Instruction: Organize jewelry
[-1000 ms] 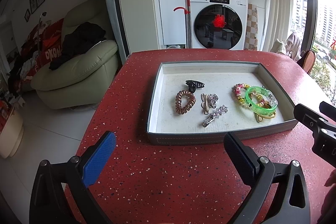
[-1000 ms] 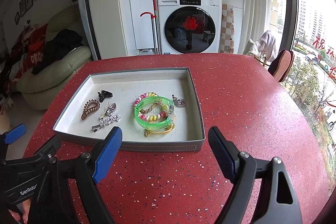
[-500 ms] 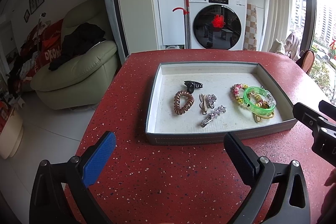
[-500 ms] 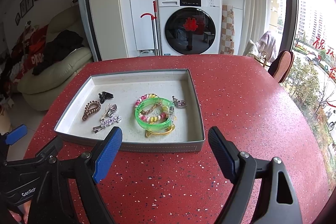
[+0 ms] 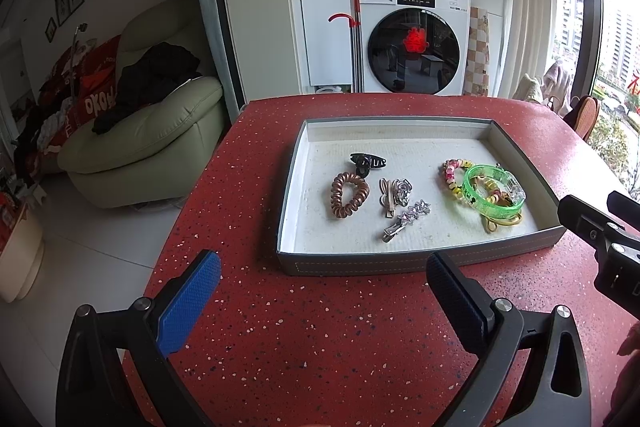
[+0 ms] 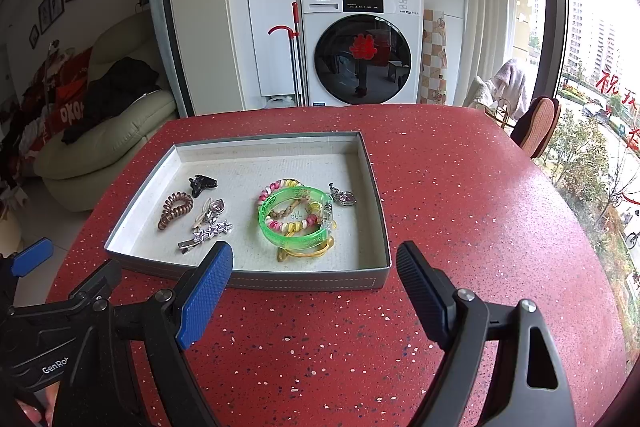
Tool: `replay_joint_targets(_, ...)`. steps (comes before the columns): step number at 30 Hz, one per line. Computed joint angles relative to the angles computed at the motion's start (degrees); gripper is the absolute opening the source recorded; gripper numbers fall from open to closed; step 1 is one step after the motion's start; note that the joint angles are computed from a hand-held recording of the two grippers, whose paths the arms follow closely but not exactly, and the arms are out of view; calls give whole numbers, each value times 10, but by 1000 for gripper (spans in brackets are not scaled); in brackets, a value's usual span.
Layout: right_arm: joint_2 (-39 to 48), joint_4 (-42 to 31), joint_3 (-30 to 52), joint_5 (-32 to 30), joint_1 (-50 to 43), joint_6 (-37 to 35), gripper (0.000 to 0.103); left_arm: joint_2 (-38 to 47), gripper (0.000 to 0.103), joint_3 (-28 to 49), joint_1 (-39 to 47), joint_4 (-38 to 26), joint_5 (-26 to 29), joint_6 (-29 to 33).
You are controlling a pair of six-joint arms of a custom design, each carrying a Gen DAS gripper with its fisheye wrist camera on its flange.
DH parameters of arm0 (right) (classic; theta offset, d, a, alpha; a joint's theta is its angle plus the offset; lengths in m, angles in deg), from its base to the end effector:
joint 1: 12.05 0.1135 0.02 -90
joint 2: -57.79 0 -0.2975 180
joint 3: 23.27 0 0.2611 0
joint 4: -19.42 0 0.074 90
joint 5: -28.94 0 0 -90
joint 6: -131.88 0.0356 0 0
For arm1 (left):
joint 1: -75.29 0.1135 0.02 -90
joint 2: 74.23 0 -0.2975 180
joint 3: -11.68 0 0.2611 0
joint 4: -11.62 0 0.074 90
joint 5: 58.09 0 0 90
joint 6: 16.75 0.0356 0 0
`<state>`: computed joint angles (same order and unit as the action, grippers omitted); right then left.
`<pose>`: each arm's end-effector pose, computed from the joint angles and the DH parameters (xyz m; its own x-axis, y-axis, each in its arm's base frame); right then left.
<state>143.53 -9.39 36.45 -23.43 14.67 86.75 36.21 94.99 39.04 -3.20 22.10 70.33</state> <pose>0.2701 0.1116 0.2121 -0.5471 0.3501 -0.7603 0.4854 0.8727 0.0527 0.3563 -0.2537 0.2003 -0.5629 0.3505 -0.7486 0.4524 0.8886 0.0759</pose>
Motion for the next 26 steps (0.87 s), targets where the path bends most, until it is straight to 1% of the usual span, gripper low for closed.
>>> replay_joint_targets(15, 2, -3, 4, 0, 3, 2, 86, 0, 103, 4, 2, -7, 2, -3)
replay_joint_targets(23, 5, -5, 8, 0, 5, 3, 86, -6, 103, -5, 5, 2, 15, -3)
replay_joint_targets(26, 6, -7, 10, 0, 5, 4, 86, -4, 103, -1, 5, -5, 17, -1)
